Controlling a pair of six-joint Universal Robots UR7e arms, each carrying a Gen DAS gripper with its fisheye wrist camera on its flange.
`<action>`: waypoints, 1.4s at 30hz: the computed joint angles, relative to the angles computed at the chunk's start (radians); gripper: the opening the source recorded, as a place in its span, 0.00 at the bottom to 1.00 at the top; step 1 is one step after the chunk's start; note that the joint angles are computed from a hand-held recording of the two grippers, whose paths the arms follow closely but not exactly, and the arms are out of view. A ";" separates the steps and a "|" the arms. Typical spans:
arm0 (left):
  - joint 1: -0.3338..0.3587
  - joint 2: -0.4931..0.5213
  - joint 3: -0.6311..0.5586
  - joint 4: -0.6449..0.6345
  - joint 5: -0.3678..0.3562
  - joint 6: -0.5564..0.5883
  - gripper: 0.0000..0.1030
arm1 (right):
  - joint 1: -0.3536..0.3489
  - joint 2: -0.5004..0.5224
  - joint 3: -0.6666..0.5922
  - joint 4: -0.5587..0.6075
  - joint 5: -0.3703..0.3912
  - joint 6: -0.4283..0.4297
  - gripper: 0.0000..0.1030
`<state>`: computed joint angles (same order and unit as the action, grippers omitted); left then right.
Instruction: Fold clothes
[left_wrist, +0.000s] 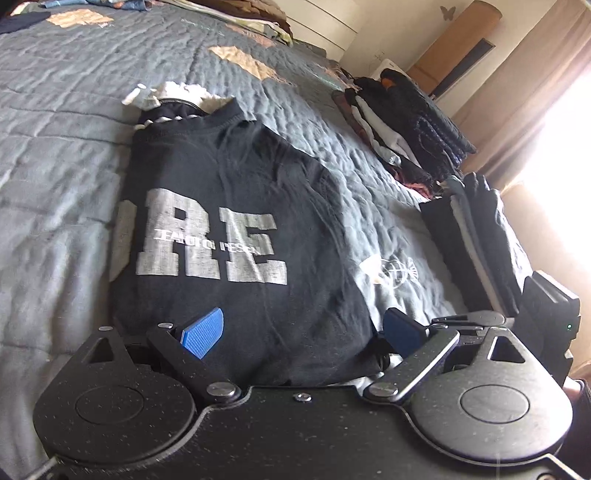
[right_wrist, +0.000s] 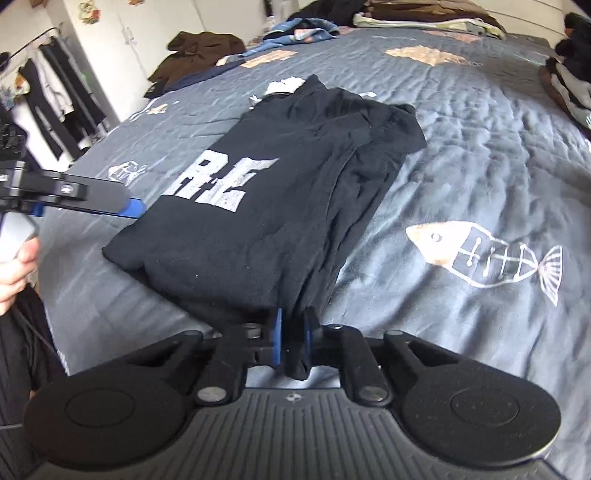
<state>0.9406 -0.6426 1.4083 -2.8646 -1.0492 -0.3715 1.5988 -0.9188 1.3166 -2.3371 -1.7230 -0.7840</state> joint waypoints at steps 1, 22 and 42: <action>0.002 0.004 -0.006 -0.003 -0.023 0.008 0.90 | 0.005 0.000 -0.003 -0.005 -0.018 -0.029 0.00; -0.061 -0.005 0.069 -0.041 0.208 -0.018 0.91 | -0.045 -0.039 -0.002 0.022 0.298 0.192 0.39; -0.154 0.022 0.081 0.280 0.731 -0.221 0.92 | 0.019 -0.046 0.133 -0.312 0.073 0.210 0.82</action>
